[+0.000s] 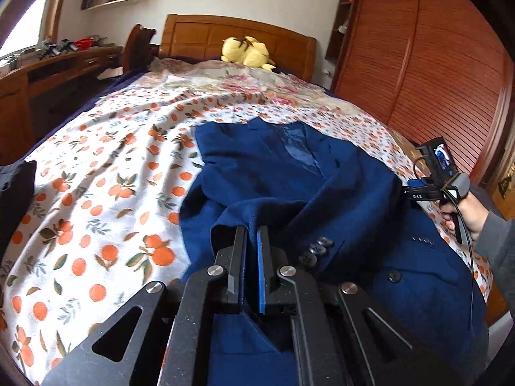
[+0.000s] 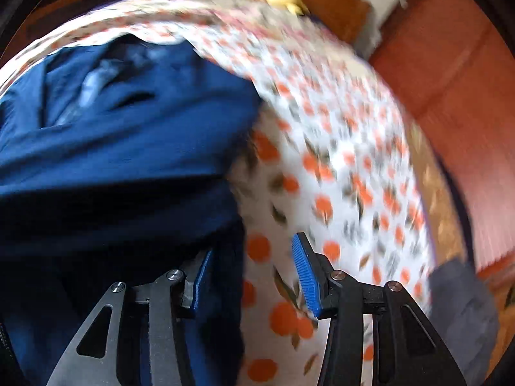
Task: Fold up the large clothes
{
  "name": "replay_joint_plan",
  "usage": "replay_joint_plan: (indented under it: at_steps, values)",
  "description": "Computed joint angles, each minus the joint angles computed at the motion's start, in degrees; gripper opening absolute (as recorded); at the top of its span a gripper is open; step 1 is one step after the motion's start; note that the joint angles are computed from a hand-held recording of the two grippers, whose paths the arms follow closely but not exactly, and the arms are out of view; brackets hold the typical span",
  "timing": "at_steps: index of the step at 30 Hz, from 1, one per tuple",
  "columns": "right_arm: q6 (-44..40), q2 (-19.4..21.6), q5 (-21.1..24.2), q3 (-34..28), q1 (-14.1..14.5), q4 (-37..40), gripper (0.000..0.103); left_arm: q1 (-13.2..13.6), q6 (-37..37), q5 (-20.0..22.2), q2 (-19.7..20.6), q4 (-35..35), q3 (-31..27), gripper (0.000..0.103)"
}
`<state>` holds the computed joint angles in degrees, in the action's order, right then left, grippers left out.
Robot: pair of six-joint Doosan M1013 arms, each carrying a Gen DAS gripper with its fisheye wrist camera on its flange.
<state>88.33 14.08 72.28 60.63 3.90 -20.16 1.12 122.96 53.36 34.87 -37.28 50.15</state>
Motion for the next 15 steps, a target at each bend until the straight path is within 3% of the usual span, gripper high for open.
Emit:
replay_joint_plan:
  at_steps: [5,7,9,11,13,15]
  values:
    - [0.4,-0.9,1.3,0.5,-1.9,5.4,0.049,-0.6,1.1,-0.2,-0.5,1.9,0.7,0.006]
    - [0.0,-1.6,0.7,0.7,-2.2,5.9,0.049,-0.6,1.3,-0.1,-0.6,1.8,0.7,0.016]
    - [0.0,-3.0,-0.4,1.7,-2.3,6.9,0.049,-0.4,2.6,-0.9,-1.1,0.7,1.5,0.039]
    - [-0.3,-5.1,-2.1,3.5,-2.7,9.3,0.049,0.0,4.0,-0.8,-1.3,-1.2,1.9,0.04]
    - [-0.7,-7.6,-3.7,6.1,-2.8,11.1,0.049,0.3,4.6,-0.6,-1.4,-2.1,1.9,0.051]
    - [-1.1,-10.3,-5.5,9.2,-2.8,12.9,0.049,0.6,5.6,-1.1,-1.8,-3.7,2.8,0.084]
